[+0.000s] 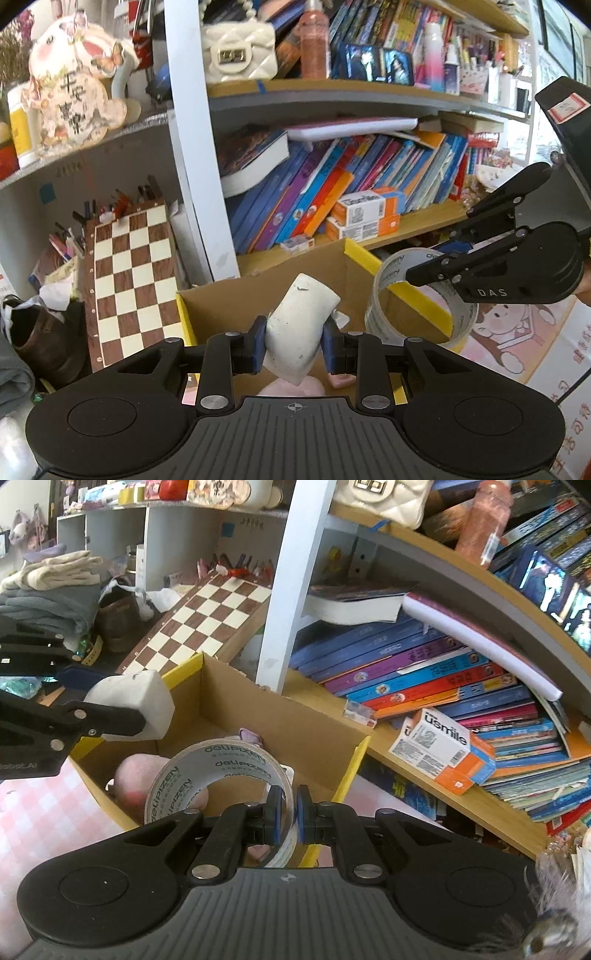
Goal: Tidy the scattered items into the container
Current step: 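Lift and carry the eraser and tape roll toward the yellow box with both tools, then lower the eraser into the box and open the left gripper while the right gripper releases the tape roll inside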
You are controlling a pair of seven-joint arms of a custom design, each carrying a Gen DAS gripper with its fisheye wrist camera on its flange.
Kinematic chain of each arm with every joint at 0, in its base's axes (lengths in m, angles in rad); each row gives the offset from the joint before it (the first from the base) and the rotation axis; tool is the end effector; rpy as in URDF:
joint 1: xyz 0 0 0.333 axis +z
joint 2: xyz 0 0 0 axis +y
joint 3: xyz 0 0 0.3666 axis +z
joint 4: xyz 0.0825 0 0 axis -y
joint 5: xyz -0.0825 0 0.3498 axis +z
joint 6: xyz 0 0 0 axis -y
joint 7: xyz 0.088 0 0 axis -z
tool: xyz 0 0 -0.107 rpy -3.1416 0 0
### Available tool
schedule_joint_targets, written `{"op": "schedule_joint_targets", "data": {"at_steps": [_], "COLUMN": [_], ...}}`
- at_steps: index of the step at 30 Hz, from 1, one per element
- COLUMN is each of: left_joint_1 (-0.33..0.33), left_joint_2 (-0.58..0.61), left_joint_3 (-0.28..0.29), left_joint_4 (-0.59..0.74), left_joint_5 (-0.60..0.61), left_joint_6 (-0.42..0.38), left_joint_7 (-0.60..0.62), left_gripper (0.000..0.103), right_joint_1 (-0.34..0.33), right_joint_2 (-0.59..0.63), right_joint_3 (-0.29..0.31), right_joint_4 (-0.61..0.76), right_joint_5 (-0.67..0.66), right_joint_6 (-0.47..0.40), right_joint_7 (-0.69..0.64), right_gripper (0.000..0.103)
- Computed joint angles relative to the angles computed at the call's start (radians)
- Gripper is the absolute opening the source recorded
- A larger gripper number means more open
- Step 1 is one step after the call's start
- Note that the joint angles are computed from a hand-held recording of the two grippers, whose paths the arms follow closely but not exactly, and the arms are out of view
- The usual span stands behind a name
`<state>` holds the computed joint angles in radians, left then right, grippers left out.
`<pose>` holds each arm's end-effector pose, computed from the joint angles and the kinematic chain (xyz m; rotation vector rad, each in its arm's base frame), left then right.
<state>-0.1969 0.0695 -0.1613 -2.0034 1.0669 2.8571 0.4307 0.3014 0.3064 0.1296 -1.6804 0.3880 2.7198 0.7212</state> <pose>0.5258 -0.2448 0.5597 -1.5321 1.7571 -0.8384 0.6271 0.2585 0.5695 -2.3179 0.7248 -0.5525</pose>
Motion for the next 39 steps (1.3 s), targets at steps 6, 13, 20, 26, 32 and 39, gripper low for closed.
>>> {"op": "schedule_joint_targets", "data": {"at_steps": [6, 13, 20, 26, 32, 39], "left_joint_1": [0.008, 0.010, 0.014, 0.011, -0.006, -0.006], "left_joint_2": [0.061, 0.135, 0.208, 0.270, 0.287, 0.289], "left_joint_3": [0.009, 0.019, 0.018, 0.009, 0.026, 0.022], "left_joint_4": [0.034, 0.085, 0.160, 0.243, 0.249, 0.251], "left_joint_5": [-0.106, -0.284, -0.445, -0.541, -0.568, -0.580], "left_joint_6": [0.004, 0.000, -0.075, -0.180, -0.193, -0.198], "left_joint_7": [0.112, 0.291, 0.462, 0.609, 0.631, 0.659], "left_gripper": [0.028, 0.028, 0.029, 0.029, 0.029, 0.032], "right_joint_1": [0.019, 0.032, 0.059, 0.072, 0.076, 0.082], "right_joint_2": [0.075, 0.158, 0.240, 0.296, 0.319, 0.335], "right_joint_3": [-0.015, -0.020, -0.034, -0.033, -0.027, -0.024], "right_joint_4": [0.090, 0.190, 0.274, 0.339, 0.345, 0.369], "right_joint_5": [-0.054, -0.118, -0.184, -0.231, -0.260, -0.233], "right_joint_6": [-0.043, -0.098, -0.144, -0.166, -0.148, -0.154], "right_joint_7": [0.031, 0.022, 0.009, -0.054, -0.162, -0.180], "right_gripper": [0.008, 0.009, 0.009, 0.009, 0.009, 0.009]}}
